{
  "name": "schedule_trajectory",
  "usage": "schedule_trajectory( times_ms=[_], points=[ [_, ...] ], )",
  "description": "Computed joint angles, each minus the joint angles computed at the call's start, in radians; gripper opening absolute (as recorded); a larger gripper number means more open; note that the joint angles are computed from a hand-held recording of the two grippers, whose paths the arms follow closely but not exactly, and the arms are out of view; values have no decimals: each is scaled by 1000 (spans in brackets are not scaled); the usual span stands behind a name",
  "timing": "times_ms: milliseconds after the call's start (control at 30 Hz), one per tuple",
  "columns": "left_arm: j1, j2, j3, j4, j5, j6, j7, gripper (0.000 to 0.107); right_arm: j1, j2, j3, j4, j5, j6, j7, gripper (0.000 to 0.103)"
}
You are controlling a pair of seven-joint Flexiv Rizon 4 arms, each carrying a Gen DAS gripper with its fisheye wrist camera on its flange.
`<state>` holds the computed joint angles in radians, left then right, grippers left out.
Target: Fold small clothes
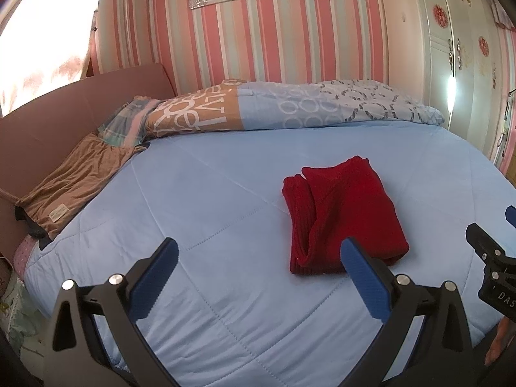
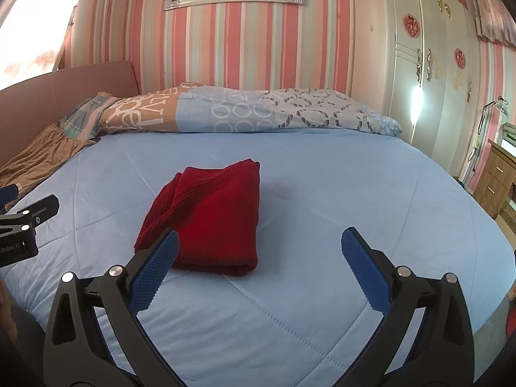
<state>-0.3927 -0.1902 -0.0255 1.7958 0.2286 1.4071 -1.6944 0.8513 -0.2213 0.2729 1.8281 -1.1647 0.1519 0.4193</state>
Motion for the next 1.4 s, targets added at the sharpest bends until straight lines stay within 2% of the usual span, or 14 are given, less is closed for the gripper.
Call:
schedule_trajectory(
  times_ms=[733,1067,1200,1400],
  points=[
    [4,-2,-1,-11,-10,0,7,101,-1,-4,-4,-7,4,2,-8,100],
    [-18,-11,17,-37,40,-17,-45,101,-4,-8,-5,-3,8,10,-2,100],
    [-1,-15,-10,-30,0,-21,-6,101,-6,-10,-7,-1,10,18,3,100],
    [-11,-19,-2,-33,2,-26,-7,101,-6,-13,-8,-1,13,21,3,100]
  ],
)
